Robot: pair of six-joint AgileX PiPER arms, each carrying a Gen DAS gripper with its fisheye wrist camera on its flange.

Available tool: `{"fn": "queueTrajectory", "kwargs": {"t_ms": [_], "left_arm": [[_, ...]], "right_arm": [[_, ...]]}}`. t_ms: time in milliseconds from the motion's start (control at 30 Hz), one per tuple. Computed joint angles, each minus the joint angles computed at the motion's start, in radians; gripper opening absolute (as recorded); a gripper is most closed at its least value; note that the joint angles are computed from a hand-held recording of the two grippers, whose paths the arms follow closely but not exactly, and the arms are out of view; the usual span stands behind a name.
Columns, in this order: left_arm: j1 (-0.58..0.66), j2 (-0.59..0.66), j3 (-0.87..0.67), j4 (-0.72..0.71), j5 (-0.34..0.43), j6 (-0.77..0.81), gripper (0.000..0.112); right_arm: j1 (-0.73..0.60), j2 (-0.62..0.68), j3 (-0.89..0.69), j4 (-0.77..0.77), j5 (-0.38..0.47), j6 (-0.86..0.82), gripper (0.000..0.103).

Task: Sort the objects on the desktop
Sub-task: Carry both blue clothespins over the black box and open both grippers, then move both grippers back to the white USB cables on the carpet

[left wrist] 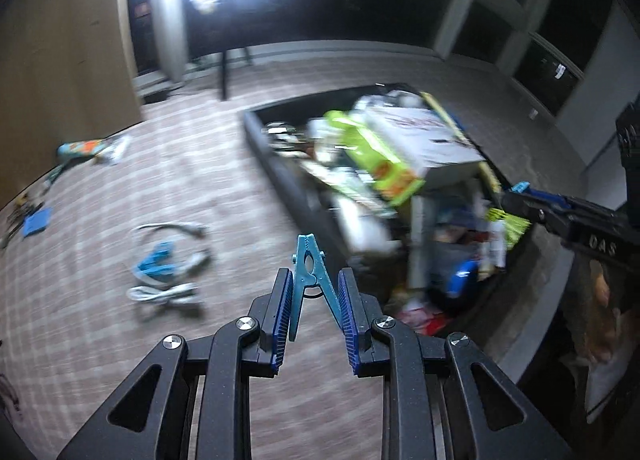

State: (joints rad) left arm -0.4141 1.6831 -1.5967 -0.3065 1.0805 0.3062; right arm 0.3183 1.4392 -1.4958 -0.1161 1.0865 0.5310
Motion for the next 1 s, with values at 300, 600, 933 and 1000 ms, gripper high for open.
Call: {"fn": "queueTrajectory", "kwargs": {"t_ms": [300, 600, 933, 1000], "left_arm": [[-0.205, 0.055, -0.070, 0.099, -0.018, -0.158, 0.022], [-0.305, 0.117, -0.157, 0.205, 0.005, -0.274, 0.036], [-0.277, 0.109, -0.148, 0.220, 0.005, -0.319, 0.059], [-0.265, 0.108, -0.145, 0.218, 0.007, -0.318, 0.059]], "right_arm": [[-0.276, -0.071, 0.075, 0.131, 0.000, -0.234, 0.043], [-0.403, -0.041, 0.066, 0.254, 0.002, -0.432, 0.050], [-0.420, -0.035, 0.052, 0.273, -0.008, -0.440, 0.066], [-0.419, -0.031, 0.048, 0.282, -0.013, -0.445, 0.066]]}}
